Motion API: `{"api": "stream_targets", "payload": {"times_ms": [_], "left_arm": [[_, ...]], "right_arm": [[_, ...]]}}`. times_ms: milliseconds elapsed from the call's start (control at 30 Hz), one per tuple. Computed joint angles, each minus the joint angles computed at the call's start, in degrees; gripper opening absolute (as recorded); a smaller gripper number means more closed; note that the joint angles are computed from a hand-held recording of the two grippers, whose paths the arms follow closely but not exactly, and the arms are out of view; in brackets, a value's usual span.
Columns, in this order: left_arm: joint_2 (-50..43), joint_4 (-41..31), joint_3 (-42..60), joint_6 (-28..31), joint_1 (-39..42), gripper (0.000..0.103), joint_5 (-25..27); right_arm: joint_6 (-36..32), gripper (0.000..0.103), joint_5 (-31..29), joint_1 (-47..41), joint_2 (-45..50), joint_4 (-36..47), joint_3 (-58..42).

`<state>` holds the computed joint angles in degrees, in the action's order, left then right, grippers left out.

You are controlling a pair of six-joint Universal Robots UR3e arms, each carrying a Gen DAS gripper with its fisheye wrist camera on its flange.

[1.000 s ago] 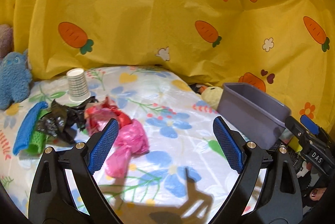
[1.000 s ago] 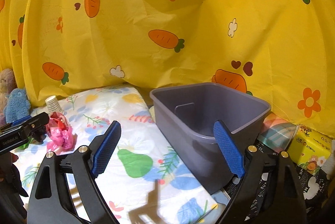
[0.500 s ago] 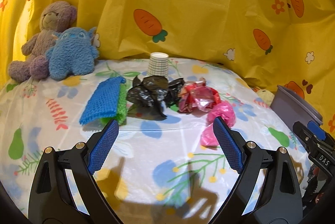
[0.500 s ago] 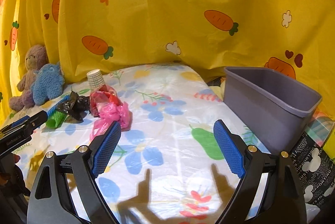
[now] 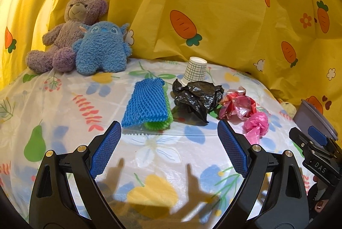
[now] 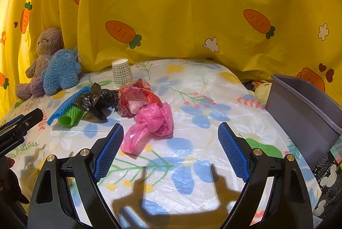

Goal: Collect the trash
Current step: 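Move both open tools back over the trash on the bed, then grasp the pink plastic bag with the right tool while the left tool grasps the blue mesh sleeve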

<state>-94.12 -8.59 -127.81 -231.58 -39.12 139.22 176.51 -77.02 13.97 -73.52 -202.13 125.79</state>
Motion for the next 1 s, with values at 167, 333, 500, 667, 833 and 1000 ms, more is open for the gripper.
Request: {"api": "stream_targets", "payload": {"times_ms": [167, 333, 500, 667, 833, 1000], "left_arm": [[1.4, 0.3, -1.7, -0.3, 0.9, 0.090, -0.1], [2.2, -0.2, -2.5, -0.2, 1.9, 0.090, -0.5], [3.3, -0.3, -3.5, 0.3, 3.4, 0.090, -1.4], [4.6, 0.0, -4.9, 0.3, 4.9, 0.090, -2.4], [5.6, 0.5, -6.1, 1.1, 6.4, 0.090, -3.5], [6.3, 1.9, -7.1, 2.3, 8.1, 0.090, -5.1]], "right_arm": [[-0.3, 0.087, -2.5, 2.5, 3.2, 3.5, -5.5], [-0.2, 0.087, -4.3, 4.2, 6.6, 6.8, -11.1], [-0.5, 0.087, -5.5, 5.5, 10.8, 12.3, -17.5], [-1.0, 0.082, -6.3, 6.4, 13.0, 16.1, -22.1], [-2.5, 0.063, -7.5, 7.8, 15.1, 22.2, -27.0], [-3.2, 0.043, -5.4, 7.2, 15.5, 25.7, -28.5]]}}
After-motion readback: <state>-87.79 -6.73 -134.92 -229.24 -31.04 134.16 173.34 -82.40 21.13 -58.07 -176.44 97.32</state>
